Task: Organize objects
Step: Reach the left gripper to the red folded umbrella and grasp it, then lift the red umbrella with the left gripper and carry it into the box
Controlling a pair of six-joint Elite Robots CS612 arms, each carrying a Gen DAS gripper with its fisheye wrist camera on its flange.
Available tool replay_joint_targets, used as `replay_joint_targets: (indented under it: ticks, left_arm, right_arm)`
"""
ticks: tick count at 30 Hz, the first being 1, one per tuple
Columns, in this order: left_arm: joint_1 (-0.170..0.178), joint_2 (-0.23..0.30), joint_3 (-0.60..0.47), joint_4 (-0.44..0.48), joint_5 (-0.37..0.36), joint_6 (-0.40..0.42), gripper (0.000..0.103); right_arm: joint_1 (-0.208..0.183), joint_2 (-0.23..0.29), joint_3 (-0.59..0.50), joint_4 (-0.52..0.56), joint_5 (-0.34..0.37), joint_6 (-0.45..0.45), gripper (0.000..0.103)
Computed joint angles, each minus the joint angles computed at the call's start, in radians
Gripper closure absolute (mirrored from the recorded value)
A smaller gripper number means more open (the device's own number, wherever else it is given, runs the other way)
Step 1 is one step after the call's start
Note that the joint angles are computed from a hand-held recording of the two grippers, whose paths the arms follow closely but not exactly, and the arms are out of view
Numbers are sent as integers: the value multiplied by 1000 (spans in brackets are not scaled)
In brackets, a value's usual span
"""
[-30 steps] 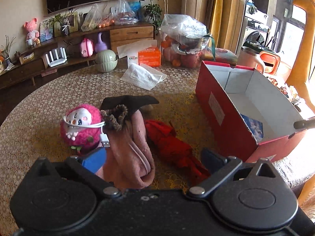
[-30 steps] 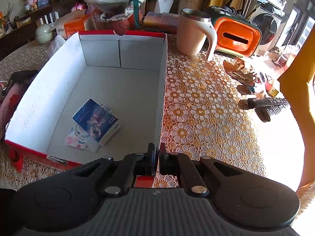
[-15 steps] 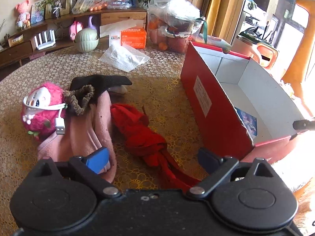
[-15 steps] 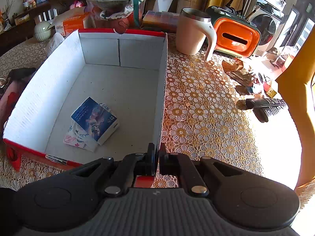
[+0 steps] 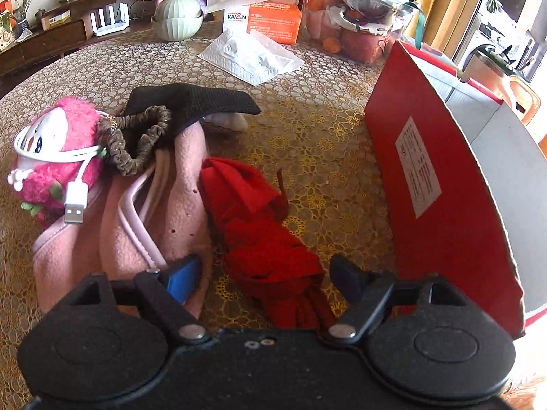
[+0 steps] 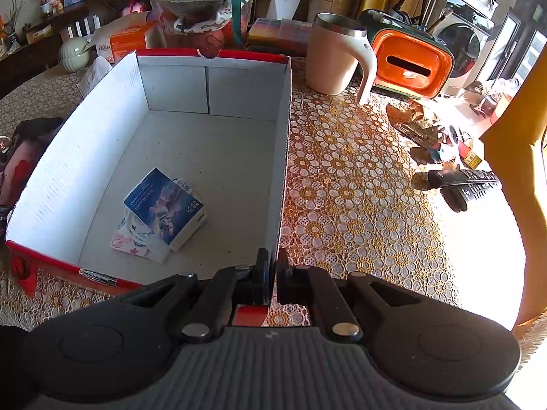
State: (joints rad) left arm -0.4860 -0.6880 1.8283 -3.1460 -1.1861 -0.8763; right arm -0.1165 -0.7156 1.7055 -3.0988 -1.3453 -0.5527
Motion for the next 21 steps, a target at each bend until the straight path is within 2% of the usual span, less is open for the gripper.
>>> replay_joint_targets:
  ticks: [4, 6, 8, 12, 21]
  left_arm:
    - [-7, 3, -9, 33, 31, 23, 38]
    - [-7, 3, -1, 2, 21, 40, 50]
    - [-9, -2, 7, -5, 22, 41, 56]
    - [-10, -15, 40, -65, 25, 52, 59]
    - [-22, -73, 136, -219, 20, 65, 60]
  right_arm:
    - [0, 0, 0, 1, 2, 0, 99]
    - [-1, -1, 0, 3, 4, 1, 99]
    - [-1, -1, 0, 3, 5, 2, 99]
    - [-1, -1, 0, 2, 6, 4, 99]
    - [-1, -3, 1, 3, 10, 5, 99]
